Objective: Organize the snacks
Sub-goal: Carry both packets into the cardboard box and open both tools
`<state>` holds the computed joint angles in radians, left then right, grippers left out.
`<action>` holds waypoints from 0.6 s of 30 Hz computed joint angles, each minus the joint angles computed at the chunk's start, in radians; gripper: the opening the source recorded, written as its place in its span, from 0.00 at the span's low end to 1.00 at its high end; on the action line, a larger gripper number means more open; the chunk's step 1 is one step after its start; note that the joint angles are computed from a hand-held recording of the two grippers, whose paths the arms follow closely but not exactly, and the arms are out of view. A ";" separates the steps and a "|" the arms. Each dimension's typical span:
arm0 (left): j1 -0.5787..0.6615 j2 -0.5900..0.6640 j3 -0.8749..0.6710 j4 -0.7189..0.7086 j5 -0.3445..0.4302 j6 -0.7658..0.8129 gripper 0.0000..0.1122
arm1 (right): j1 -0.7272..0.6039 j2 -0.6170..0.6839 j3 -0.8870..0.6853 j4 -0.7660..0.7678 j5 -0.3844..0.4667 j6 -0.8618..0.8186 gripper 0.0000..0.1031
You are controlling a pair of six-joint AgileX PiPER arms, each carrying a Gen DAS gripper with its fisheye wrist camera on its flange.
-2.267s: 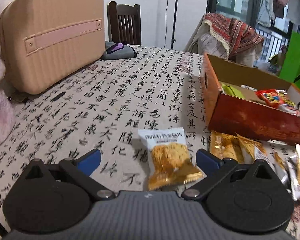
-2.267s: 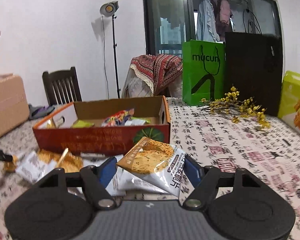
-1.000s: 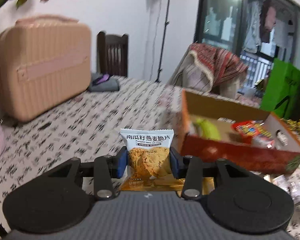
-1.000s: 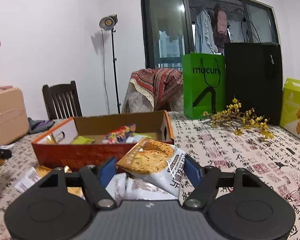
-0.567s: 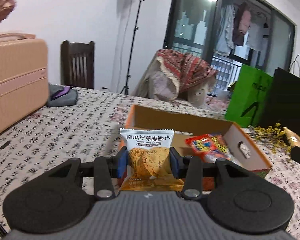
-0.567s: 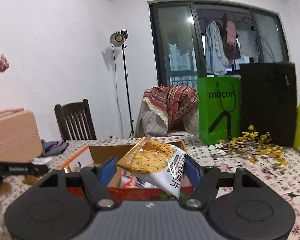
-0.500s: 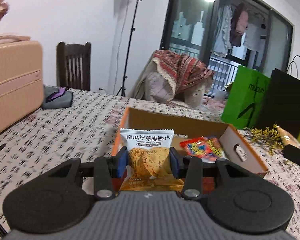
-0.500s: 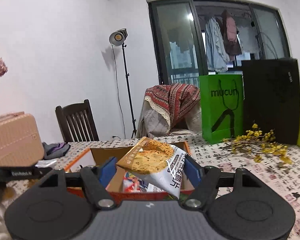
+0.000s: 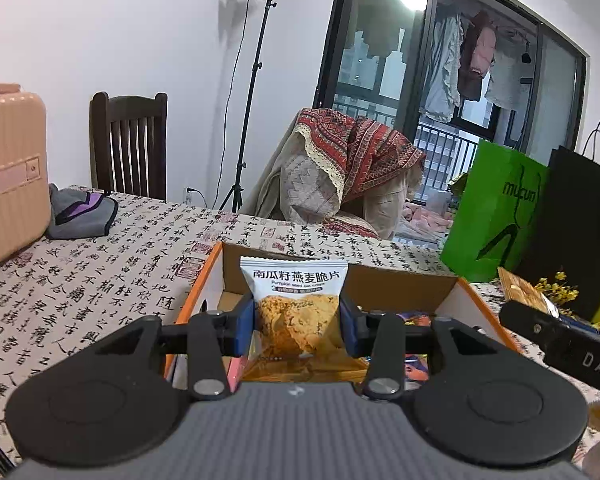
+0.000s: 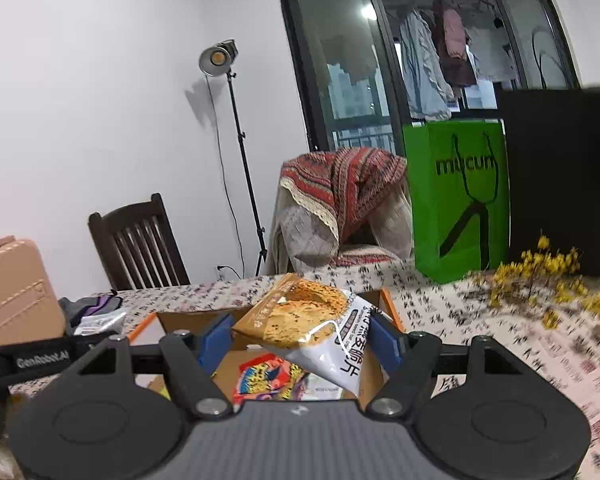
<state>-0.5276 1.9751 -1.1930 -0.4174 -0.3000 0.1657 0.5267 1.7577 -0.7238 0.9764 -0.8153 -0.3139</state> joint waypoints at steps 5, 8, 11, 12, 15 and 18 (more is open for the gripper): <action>0.019 0.067 -0.044 0.022 0.014 0.005 0.39 | -0.037 0.044 0.000 -0.076 0.036 0.060 0.70; 0.023 0.064 -0.024 0.071 -0.011 -0.043 0.39 | -0.027 0.056 -0.005 -0.067 0.032 0.036 0.70; 0.017 0.058 -0.005 0.066 -0.039 -0.042 0.39 | -0.004 0.068 -0.009 -0.021 0.007 -0.015 0.71; 0.017 0.056 0.004 0.068 -0.047 -0.042 0.40 | -0.003 0.070 -0.010 -0.012 0.005 -0.021 0.72; 0.019 0.040 0.038 0.108 -0.085 -0.091 0.64 | -0.011 0.062 0.003 -0.037 0.013 0.008 0.81; 0.012 0.024 0.067 0.028 -0.138 -0.037 0.92 | -0.022 0.050 0.019 -0.082 0.026 0.051 0.90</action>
<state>-0.5160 1.9987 -1.1258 -0.3898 -0.4382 0.1288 0.5045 1.8073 -0.7049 0.8948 -0.7897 -0.2628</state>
